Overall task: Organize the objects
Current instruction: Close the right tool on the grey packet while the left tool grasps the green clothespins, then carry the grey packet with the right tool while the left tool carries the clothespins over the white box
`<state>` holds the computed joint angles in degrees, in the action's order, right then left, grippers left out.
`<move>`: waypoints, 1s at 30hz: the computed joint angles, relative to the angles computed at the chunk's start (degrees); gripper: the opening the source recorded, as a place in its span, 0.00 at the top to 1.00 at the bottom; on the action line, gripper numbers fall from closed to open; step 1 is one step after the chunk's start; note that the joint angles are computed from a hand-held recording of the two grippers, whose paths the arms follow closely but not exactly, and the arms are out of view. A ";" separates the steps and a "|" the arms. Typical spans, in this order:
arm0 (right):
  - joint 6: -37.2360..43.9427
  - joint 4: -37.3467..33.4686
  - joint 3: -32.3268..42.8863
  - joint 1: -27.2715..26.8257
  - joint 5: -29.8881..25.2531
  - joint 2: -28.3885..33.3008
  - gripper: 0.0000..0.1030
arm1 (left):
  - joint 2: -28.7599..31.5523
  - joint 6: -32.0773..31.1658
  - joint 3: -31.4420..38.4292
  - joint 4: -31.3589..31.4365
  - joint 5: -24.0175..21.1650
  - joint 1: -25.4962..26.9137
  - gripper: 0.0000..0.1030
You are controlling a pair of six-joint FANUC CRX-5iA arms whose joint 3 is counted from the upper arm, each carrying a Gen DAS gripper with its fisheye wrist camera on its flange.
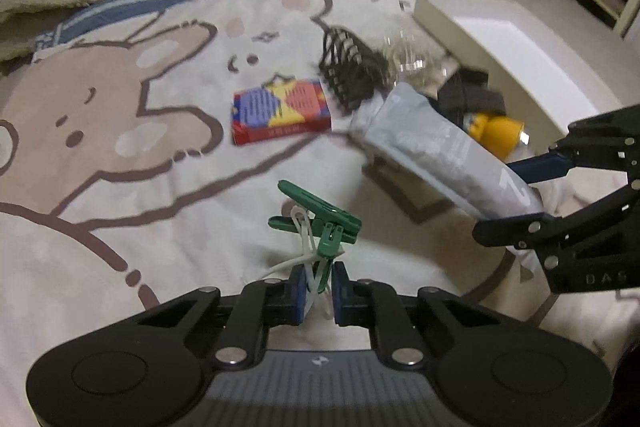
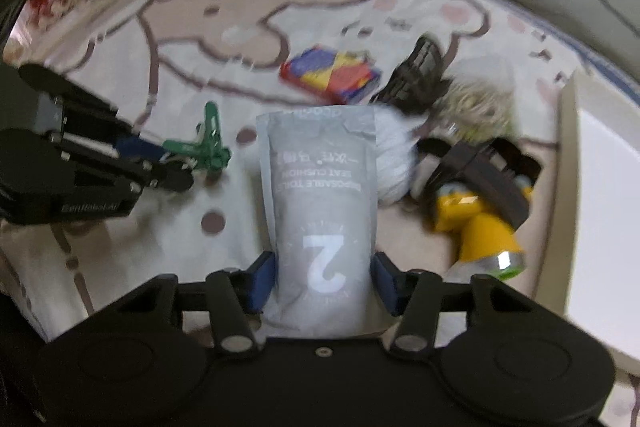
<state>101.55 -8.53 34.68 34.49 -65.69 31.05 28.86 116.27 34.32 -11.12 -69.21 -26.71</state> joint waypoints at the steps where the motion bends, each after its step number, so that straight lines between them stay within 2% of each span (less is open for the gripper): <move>1: -0.55 -0.13 0.04 -0.21 0.66 -0.23 0.48 | -0.21 0.63 0.11 -0.40 0.31 -0.06 0.86; 7: -4.63 0.96 -1.16 -0.99 5.10 -1.85 0.48 | -1.39 5.19 1.26 -4.40 1.97 -1.00 0.86; 14: -9.55 3.85 -3.21 -1.59 10.09 -3.44 0.47 | -1.59 9.91 3.91 -10.38 1.77 -2.83 0.86; 30: -15.03 6.48 -6.95 -2.77 18.08 -6.93 0.46 | 2.32 16.09 12.53 -15.51 0.99 -5.98 0.86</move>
<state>86.52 -2.05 27.72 31.72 -47.61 24.12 31.18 132.37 46.85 -26.63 -68.22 -32.69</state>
